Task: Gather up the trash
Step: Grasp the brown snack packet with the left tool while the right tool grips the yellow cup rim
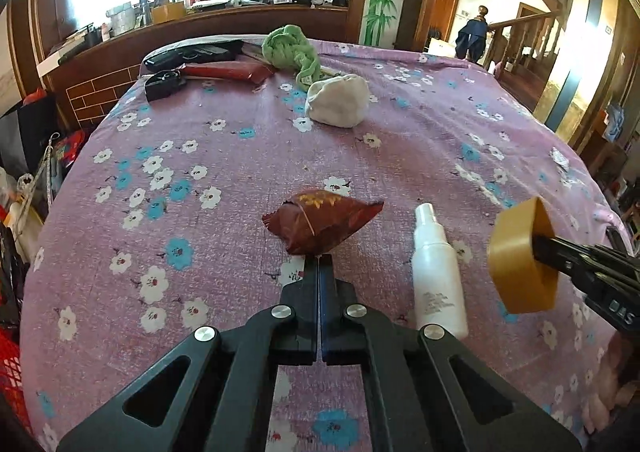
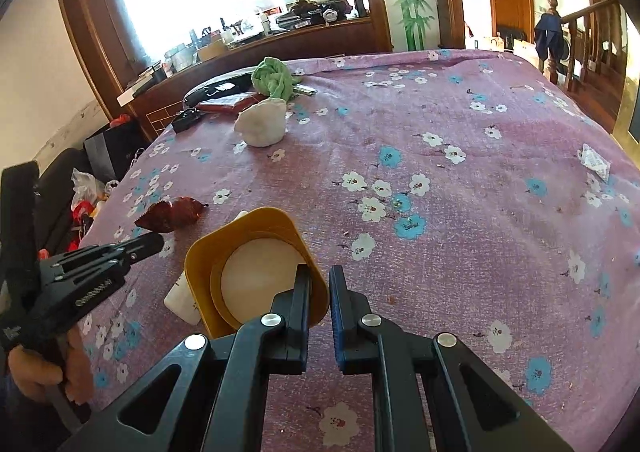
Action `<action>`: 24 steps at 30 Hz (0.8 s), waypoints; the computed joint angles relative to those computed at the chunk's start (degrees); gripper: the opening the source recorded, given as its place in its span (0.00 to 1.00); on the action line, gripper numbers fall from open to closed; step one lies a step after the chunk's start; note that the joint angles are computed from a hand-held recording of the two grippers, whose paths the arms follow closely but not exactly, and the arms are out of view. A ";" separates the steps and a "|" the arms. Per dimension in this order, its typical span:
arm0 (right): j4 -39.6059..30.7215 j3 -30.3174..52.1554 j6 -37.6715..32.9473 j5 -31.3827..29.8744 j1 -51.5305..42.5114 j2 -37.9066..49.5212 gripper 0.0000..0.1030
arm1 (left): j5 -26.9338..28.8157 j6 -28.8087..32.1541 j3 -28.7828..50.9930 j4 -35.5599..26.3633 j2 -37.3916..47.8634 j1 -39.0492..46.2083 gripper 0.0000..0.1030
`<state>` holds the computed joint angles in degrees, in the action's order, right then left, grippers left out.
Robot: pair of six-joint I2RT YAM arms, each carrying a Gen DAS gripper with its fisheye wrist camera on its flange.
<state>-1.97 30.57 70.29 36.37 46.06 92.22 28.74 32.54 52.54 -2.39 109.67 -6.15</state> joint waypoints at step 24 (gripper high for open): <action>0.50 -1.35 0.97 0.67 0.63 -1.76 0.10 | -4.49 -12.52 12.98 -9.88 8.72 -4.88 0.36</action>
<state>-1.47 29.22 71.25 37.04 46.69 90.45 24.25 20.02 65.52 -12.28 118.40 -11.03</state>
